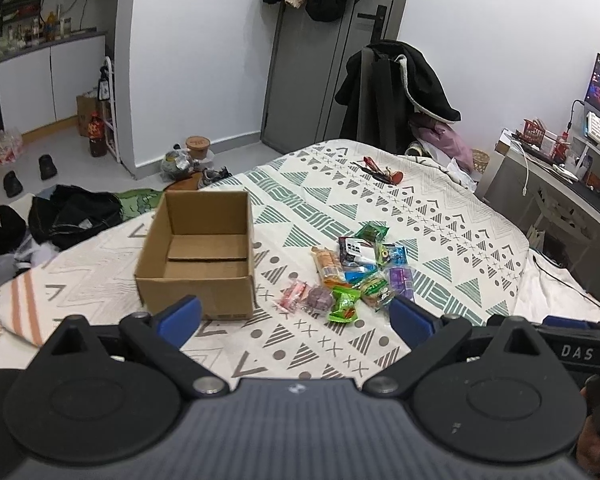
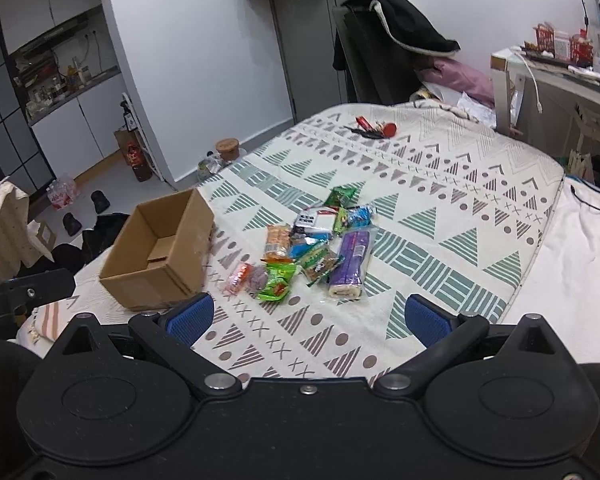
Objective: Organize snacks
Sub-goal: 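Grasp green snack packet with left tool while right tool grasps purple bar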
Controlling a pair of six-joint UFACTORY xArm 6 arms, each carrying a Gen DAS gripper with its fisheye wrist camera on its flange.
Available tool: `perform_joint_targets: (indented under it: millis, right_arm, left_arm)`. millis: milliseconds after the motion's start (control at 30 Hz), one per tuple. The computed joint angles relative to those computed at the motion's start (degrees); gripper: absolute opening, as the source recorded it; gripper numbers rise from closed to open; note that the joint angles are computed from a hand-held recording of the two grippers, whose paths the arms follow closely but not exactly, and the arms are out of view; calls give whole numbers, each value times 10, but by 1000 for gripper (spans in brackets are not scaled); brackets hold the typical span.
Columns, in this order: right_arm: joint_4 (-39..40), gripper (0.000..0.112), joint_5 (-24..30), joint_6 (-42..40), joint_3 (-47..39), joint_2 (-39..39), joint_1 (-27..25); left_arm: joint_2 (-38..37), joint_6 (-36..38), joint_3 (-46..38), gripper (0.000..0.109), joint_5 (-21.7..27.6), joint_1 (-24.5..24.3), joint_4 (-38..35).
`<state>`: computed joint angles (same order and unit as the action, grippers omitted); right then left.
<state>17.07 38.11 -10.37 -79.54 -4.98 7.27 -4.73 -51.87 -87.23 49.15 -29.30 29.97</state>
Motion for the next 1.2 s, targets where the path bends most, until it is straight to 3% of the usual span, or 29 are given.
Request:
perform_joint_targets:
  millis: [167,367,633,1200]
  right_arm:
    - [28,95,15,-12,-42,52,-11]
    - [55,79,58,-12,-117,127,-22]
    - [68,59,109,10,-228,231,-36]
    - [46,46,206,85,-460,429,-48]
  left_arm:
    - [42,3,-20,97,-27,17,-26]
    - [96,19,-57,87,-43,31,-60]
    - [183,57,-130,66,-53,52,-135]
    - [375,154,-323,39,-5,77,-282]
